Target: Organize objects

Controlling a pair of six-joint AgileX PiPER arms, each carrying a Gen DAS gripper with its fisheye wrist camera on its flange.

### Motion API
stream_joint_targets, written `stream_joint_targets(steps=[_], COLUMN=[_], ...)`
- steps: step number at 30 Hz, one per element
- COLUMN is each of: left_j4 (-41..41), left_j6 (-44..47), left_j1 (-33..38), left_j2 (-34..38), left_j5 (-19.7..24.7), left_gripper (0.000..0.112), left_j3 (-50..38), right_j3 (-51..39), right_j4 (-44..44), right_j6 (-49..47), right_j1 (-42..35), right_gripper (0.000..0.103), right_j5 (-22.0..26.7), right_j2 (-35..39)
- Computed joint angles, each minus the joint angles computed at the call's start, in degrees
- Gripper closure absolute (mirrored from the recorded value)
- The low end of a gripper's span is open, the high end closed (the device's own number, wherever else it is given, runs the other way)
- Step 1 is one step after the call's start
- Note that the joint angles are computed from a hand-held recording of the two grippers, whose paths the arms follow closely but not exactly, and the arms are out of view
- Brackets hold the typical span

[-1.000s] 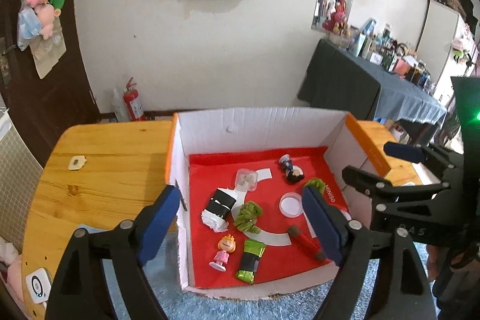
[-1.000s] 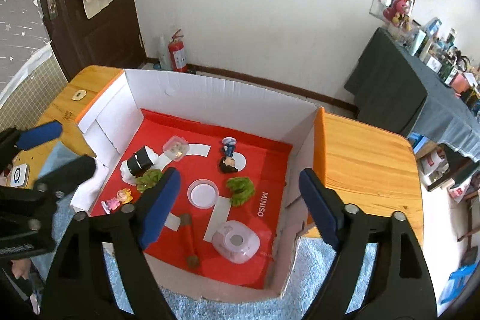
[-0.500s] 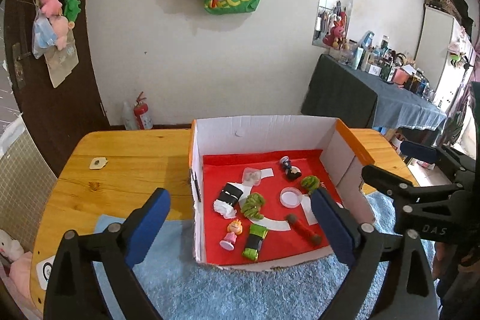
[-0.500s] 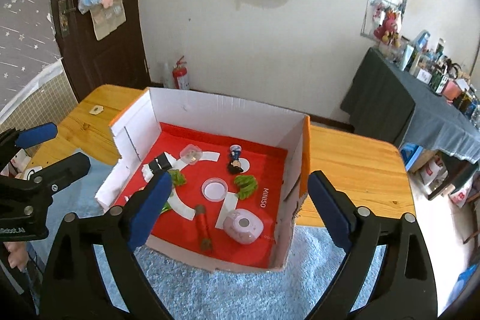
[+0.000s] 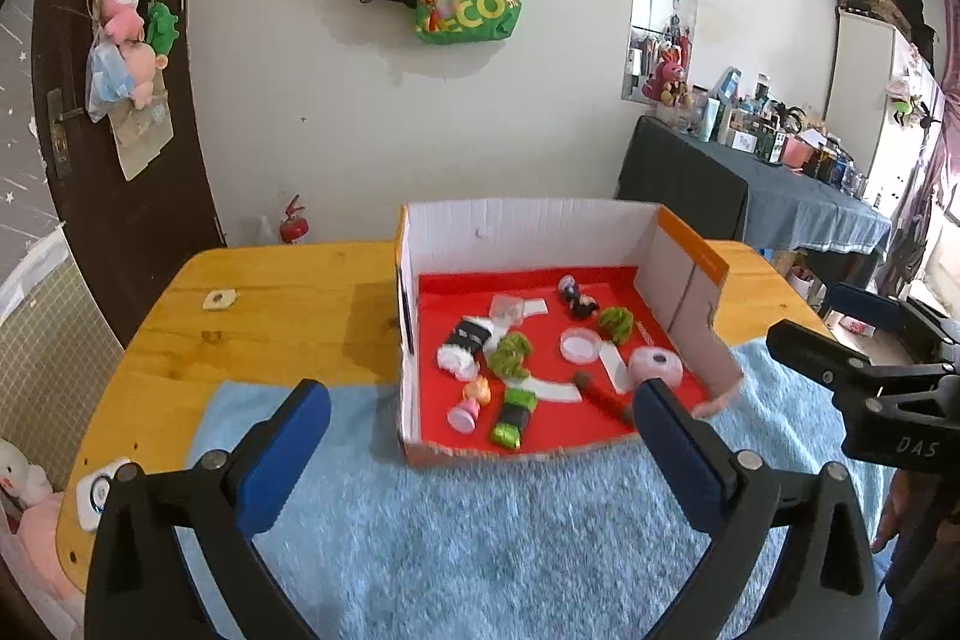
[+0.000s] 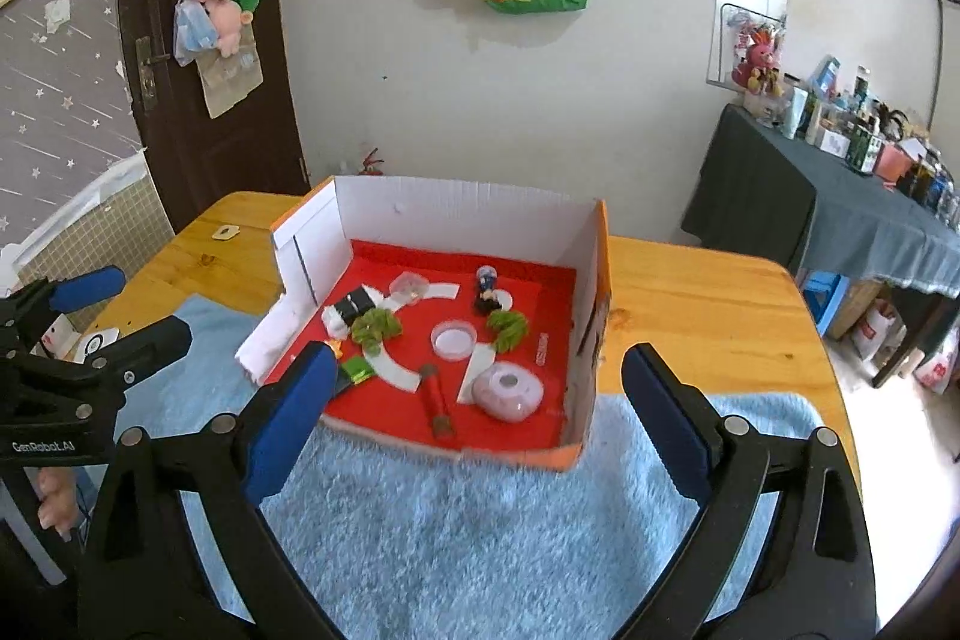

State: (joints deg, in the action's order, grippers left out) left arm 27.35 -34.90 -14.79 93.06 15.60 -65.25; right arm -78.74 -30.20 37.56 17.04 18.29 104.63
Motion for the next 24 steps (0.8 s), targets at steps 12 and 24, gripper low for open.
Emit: stream_joint_targets(steps=[12, 24], left_j4=[28.5, 31.0], left_j6=[-32.0, -37.3], left_j1=[-2.2, -1.5], left_j2=[-1.5, 7.0], left_j5=[-4.8, -7.1], left_gripper=[0.010, 0.010], left_j3=[11.7, 12.2], right_j3=[12.8, 14.3], right_j4=[-24.6, -21.6], right_j6=[28.1, 28.2], right_j1=[1.9, 1.0], right_gripper=[0.004, 0.004], right_j5=[-5.0, -7.7], right_j2=[-1.4, 5.1])
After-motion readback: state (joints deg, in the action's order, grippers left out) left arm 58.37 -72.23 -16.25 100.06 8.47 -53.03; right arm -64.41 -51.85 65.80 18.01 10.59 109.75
